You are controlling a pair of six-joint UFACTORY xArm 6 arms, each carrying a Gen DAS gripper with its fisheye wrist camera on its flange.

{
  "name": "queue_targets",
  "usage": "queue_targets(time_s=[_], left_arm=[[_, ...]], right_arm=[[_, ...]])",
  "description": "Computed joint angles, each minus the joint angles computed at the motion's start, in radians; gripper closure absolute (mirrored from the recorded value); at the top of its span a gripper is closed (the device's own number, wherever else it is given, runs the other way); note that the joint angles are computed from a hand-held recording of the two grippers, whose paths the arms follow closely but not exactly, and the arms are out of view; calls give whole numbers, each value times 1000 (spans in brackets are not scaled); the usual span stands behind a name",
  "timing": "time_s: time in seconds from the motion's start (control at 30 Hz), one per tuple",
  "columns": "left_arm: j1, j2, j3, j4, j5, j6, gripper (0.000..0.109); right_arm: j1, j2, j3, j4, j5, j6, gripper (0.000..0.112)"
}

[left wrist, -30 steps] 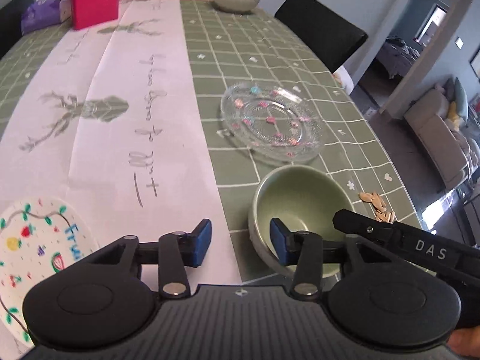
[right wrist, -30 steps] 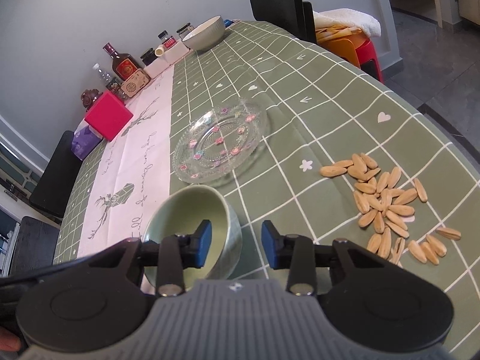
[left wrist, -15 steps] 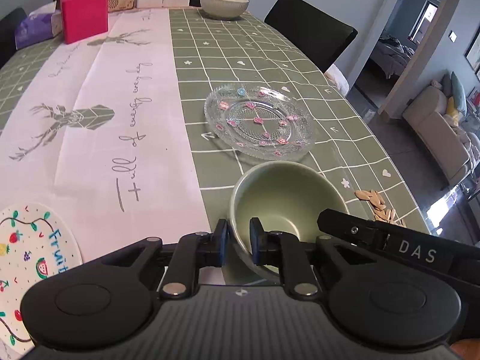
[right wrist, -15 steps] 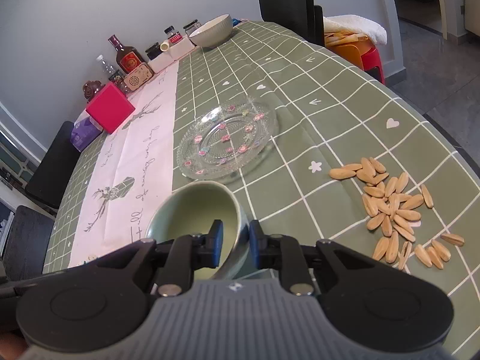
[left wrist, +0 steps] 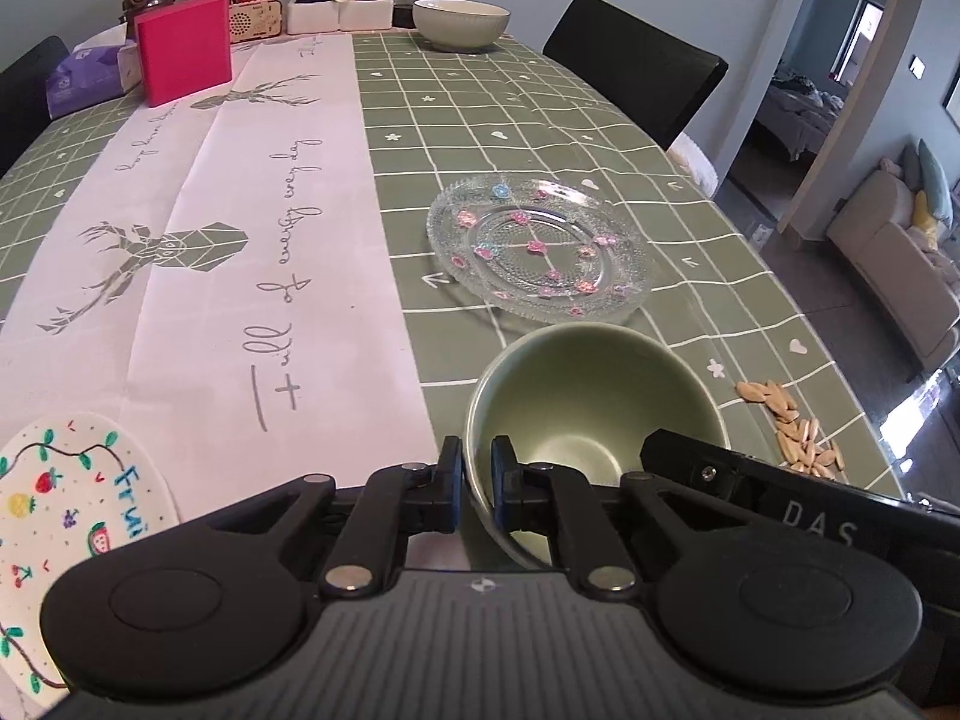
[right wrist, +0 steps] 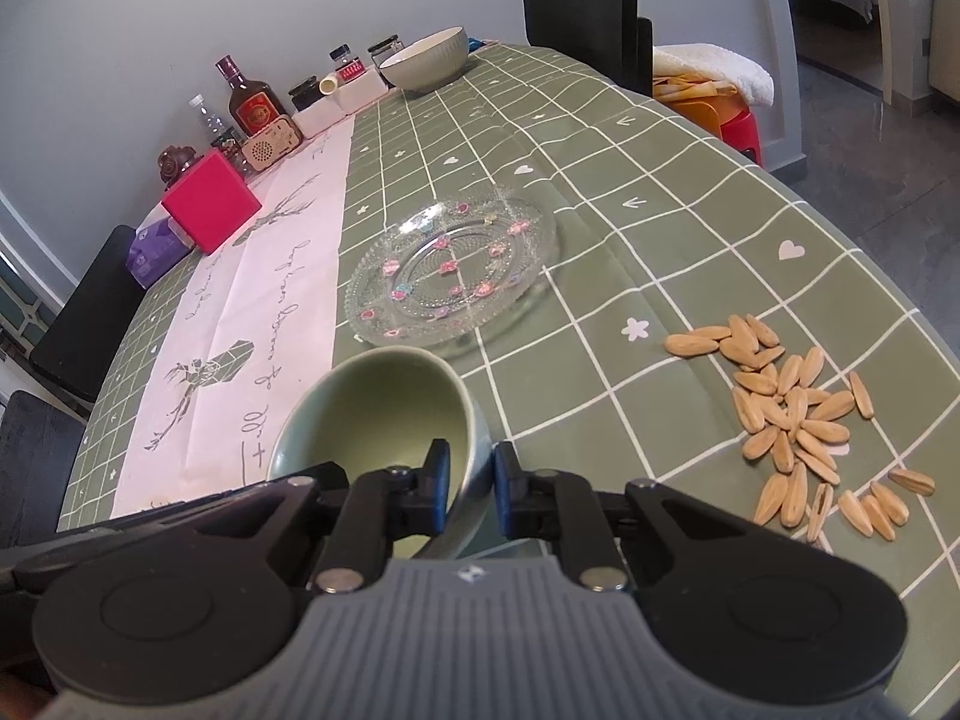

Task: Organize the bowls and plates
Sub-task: 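Lift the green bowl and carry it toward the stacked steel bowls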

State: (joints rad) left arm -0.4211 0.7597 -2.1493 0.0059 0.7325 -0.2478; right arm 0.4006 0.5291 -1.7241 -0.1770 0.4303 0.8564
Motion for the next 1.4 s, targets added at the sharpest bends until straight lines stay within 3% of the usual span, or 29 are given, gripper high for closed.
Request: queue_targets(time_s=[0.27,0.53,0.63,0.83,1.0,1.17,1.4], left_arm=[[1,-74,99,-22,-82,49,100],[-9,-168,155,-8,-23,58,100],[-13,-197,155,-22,36,68,100],[-14,-297,245,-15,31,60,100],[-13,-420,353,40,81,0,99],[-13,-599,567,111,26,-100,99],[21,-752,712,41,79,-122,99]], right_arm=[[0,-48,38,50,-10,13,100],[18,-129,67,83,55,17,100],[29,-173,91,75,86,16,100],[52,-262,162,47,77,24,100],[66,-318,223,293,32,-129,99],[112,-371,270,370,5,-215,98],[163,-417,306,529,45,-348,97]])
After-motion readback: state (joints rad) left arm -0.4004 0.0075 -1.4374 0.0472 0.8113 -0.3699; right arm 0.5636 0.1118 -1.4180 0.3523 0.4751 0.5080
